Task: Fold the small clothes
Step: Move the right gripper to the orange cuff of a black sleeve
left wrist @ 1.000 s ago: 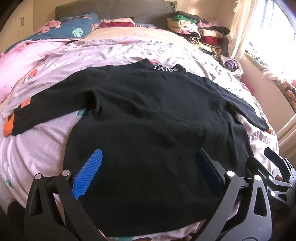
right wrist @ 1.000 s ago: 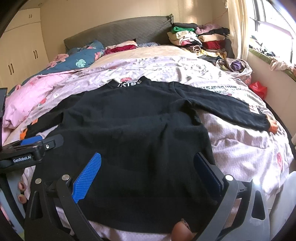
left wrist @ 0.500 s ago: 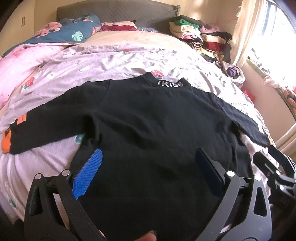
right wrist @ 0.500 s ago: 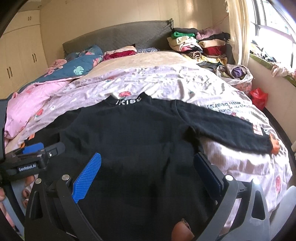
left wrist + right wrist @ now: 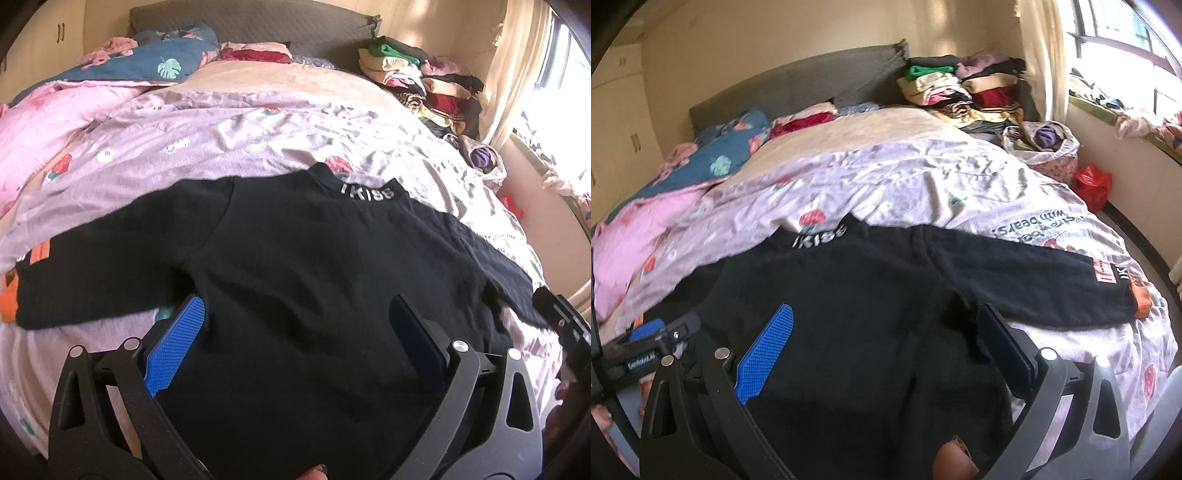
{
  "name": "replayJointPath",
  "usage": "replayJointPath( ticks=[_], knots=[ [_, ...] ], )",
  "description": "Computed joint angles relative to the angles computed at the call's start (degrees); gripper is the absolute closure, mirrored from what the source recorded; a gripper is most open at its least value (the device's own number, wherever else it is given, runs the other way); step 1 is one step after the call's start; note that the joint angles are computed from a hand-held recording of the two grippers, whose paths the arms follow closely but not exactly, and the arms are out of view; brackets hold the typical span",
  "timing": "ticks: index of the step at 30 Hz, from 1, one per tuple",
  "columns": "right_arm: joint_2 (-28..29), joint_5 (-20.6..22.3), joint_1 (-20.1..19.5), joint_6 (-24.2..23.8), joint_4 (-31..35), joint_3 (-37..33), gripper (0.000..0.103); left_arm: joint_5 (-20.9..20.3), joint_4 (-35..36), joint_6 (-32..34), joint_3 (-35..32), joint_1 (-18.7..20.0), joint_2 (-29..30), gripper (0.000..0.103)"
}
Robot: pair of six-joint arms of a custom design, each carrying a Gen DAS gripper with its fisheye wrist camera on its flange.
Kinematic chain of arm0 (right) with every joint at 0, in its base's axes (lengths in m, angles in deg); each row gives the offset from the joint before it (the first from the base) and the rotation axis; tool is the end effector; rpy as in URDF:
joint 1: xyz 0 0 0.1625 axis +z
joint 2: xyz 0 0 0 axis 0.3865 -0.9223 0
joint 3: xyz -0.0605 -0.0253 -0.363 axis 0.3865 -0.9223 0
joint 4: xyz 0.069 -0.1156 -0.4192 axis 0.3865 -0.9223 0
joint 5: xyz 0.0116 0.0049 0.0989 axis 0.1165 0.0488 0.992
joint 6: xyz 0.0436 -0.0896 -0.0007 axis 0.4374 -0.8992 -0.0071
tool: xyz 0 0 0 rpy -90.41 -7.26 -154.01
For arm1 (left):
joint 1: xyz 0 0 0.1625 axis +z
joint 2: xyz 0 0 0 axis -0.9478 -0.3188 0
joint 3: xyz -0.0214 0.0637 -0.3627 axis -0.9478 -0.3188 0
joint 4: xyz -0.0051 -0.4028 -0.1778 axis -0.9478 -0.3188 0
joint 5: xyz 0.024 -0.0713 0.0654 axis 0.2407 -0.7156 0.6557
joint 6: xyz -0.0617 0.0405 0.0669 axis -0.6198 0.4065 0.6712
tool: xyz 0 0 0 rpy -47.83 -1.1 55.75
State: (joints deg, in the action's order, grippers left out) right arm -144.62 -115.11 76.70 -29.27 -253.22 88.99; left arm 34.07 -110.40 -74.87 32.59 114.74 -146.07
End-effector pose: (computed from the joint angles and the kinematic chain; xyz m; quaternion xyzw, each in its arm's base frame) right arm 0.1977 -0.6035 0.2519 0.2294 -0.8770 0.3486 0.2383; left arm -0.2584 -0.5470 0.1803 -0.0271 0.8596 -0.3912 0.3276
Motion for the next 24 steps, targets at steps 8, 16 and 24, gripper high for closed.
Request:
replayJointPath(
  ticks=[8,16,24],
  knots=[
    [3.8,-1.6,-0.6,3.5,-0.2,-6.1,0.004,0.4,-3.8,6.5,-4.0,2.0,4.0,0.009],
    [7.3,-2.2,-1.6,4.0,-3.6,-11.7,0.004,-2.4,-8.9,14.7,-8.6,3.5,9.4,0.009],
    [8.2,-3.9,-5.2,7.9,-3.8,-14.9,0.004,-4.9,-11.6,20.4,-12.4,4.8,14.5,0.009]
  ],
)
